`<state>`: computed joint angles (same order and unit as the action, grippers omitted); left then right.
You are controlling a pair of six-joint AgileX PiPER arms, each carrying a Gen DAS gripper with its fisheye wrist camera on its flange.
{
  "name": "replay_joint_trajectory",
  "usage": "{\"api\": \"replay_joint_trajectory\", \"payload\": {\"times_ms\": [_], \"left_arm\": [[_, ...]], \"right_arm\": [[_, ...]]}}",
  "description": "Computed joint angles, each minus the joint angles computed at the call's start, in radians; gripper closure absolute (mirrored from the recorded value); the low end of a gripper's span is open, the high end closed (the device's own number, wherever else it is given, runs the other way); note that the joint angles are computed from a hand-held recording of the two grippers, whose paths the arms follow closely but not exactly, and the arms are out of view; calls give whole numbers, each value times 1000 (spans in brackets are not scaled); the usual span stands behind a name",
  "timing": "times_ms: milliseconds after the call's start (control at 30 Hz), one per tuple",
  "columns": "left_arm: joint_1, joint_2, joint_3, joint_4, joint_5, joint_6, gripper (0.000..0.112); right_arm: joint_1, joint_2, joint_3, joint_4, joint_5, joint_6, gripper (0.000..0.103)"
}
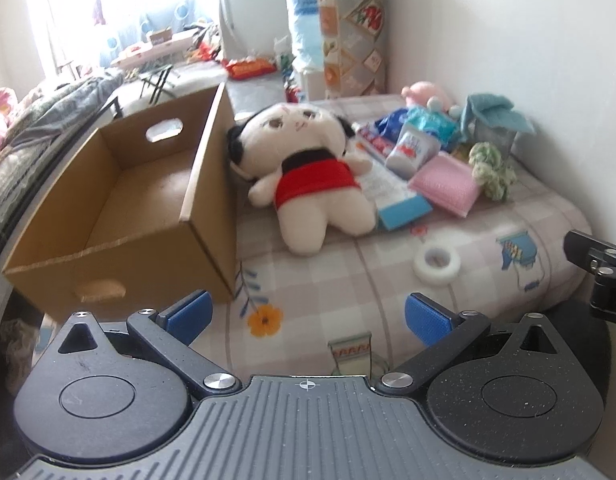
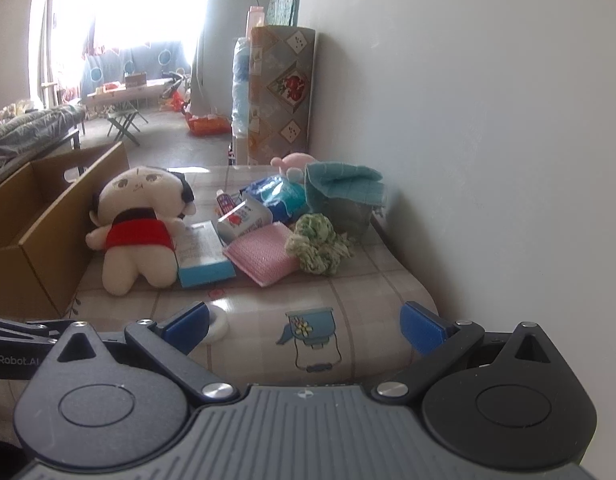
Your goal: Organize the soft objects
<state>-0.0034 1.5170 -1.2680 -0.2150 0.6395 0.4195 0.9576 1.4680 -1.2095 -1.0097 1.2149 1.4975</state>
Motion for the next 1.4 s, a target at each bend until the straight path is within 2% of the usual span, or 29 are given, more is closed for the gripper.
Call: {"api": "replay_joint_trajectory", "payload": {"times_ms": [133, 333, 433, 700, 867, 1000, 1067, 1167, 1200, 1267, 1400], "left_arm": [[29, 34, -47, -122, -4, 126, 9], [35, 89, -110, -246, -32, 289, 9], [45, 130, -159, -321, 1, 368, 9], [44, 257, -289, -366, 123, 389, 9], [59, 270, -271, -469, 163, 521, 11], [51, 283, -271, -505, 224, 600, 14], [38, 298, -279, -503, 251, 618, 15], [10, 319, -288, -499, 276, 650, 18], [-3, 325, -287, -488, 271, 651, 19], [-31, 343, -292, -462, 256, 650, 30], [-84, 400, -338, -382, 240, 608, 40]], "right_arm": [[-33, -10, 22, -69, -74, 50, 0], [-106, -35, 87, -209, -234, 199, 0], [-151, -27, 108, -272, -311, 263, 0], [-275, 39, 90, -294, -470, 262, 0], [-349, 31, 136, -276, -596, 273, 0], [-414, 9, 196, -246, -723, 283, 0], [-441, 5, 216, -202, -783, 250, 4], [-477, 17, 217, -46, -858, 95, 19], [-485, 23, 215, 4, -867, 48, 27], [-508, 30, 220, 67, -892, -2, 33], [-555, 18, 247, 76, -940, 22, 40]]}}
